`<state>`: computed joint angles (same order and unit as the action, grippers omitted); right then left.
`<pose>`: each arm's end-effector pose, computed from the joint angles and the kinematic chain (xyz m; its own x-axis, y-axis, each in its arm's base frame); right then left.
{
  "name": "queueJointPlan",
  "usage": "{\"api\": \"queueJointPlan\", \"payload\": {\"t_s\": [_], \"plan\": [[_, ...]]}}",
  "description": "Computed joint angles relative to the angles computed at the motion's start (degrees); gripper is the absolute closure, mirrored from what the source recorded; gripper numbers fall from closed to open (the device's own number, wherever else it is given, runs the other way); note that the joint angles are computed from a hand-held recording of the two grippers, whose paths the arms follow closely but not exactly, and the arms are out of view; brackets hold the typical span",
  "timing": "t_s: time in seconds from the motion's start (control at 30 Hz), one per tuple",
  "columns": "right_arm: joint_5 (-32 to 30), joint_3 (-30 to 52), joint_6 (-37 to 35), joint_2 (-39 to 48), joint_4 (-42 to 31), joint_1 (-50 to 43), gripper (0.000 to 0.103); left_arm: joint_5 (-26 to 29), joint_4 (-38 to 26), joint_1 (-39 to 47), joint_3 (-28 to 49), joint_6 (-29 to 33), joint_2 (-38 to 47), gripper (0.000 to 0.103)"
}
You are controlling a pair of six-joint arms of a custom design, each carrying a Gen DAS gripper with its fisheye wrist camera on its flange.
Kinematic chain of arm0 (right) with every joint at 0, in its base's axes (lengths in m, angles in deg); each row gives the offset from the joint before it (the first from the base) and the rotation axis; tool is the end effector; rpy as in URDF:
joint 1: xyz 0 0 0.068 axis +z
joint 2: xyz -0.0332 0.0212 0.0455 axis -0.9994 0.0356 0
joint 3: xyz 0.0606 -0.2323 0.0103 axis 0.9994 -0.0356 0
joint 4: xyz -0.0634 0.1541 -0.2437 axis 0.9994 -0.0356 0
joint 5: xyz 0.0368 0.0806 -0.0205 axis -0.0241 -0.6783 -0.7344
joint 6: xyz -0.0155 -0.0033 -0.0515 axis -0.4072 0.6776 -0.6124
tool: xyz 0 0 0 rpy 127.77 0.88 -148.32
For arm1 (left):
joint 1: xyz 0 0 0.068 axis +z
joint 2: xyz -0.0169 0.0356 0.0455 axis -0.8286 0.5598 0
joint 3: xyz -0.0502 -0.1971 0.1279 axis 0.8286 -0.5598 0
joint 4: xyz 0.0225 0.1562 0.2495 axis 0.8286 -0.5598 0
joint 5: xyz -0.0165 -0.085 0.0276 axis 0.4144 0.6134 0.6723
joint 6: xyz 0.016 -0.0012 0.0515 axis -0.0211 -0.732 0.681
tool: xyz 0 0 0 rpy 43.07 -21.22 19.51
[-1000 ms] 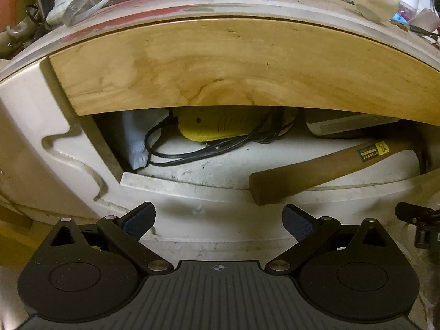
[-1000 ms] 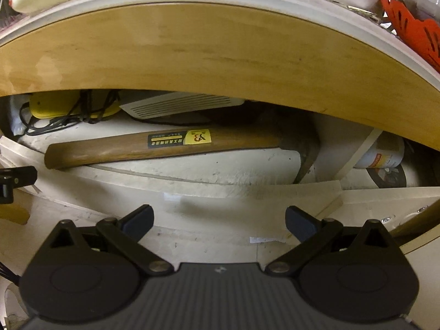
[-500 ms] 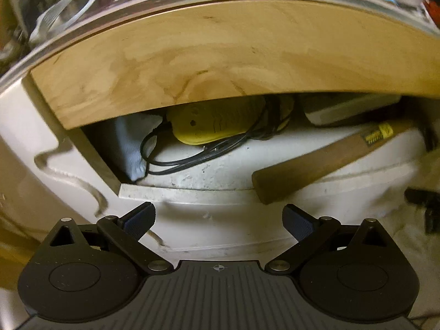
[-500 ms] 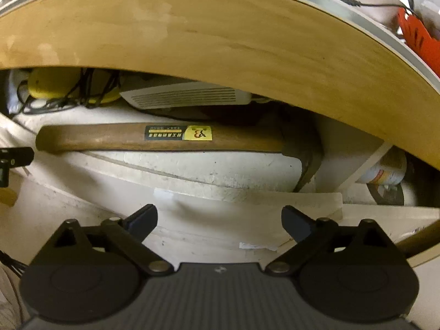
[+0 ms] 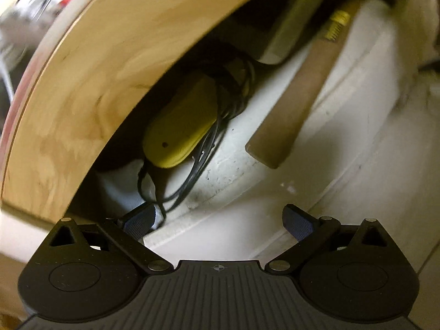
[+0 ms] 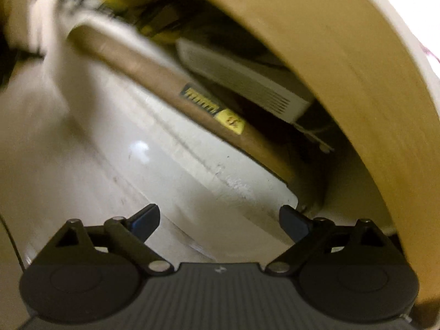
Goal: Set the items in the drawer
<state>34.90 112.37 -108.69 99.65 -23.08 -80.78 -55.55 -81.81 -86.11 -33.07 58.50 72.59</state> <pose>0.3341 0.0363 0.0469 -0.5765 -0.7319 -0.3633 -0.5457 0.6758 -0.4955 0.3088 -0.1572 0.0448 -0.6026 0.7074 -0.3693 0.4083 0.6709 0.6190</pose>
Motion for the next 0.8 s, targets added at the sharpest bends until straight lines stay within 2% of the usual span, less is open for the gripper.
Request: {"api": "queueJointPlan", "payload": {"t_s": [0.13, 0.27, 0.3, 0.33, 0.37, 0.4, 0.43, 0.5, 0.57, 0.63, 0.8], "plan": [[1.2, 0.0, -9.8, 1.5, 2.0, -0.4, 0.021, -0.7, 3.0, -0.4, -0.7, 7.5, 1.3, 0.002], [2.5, -1.0, -16.7, 2.3, 5.4, -0.8, 0.024, -0.9, 3.5, -0.4, -0.2, 10.8, 2.8, 0.002], [2.9, -1.2, -18.5, 2.5, 6.3, -1.0, 0.024, -1.1, 4.3, -0.4, -0.3, 11.8, 3.1, 0.007], [3.2, -1.2, -19.8, 2.7, 6.8, -1.2, 0.024, -1.3, 4.9, -0.4, -0.4, 13.1, 3.4, 0.018], [3.3, -1.2, -20.8, 2.7, 6.8, -1.4, 0.024, -1.7, 4.6, -0.5, 0.0, 13.9, 3.9, 0.021], [3.5, -1.3, -21.8, 2.8, 7.2, -1.5, 0.026, -2.0, 4.3, -0.6, 0.3, 14.6, 4.3, 0.029], [3.6, -1.4, -22.8, 2.9, 7.7, -1.7, 0.030, -2.2, 4.4, -0.6, 0.4, 15.5, 4.6, 0.047], [4.6, -3.0, -28.2, 3.5, 11.8, -1.5, 0.052, -4.1, 7.2, -0.9, -0.2, 18.1, 5.5, 0.058], [5.1, -4.5, -32.4, 3.9, 15.6, -1.5, 0.065, -4.3, 7.6, -1.0, -0.4, 19.2, 5.7, 0.059], [5.1, -5.9, -34.6, 4.1, 18.6, -1.5, 0.065, -4.4, 8.1, -1.1, -0.7, 19.6, 5.7, 0.059], [5.2, -3.9, -30.9, 2.3, 12.8, -1.7, 0.065, -4.1, 8.9, -1.0, -1.8, 20.4, 4.8, 0.061]]}}
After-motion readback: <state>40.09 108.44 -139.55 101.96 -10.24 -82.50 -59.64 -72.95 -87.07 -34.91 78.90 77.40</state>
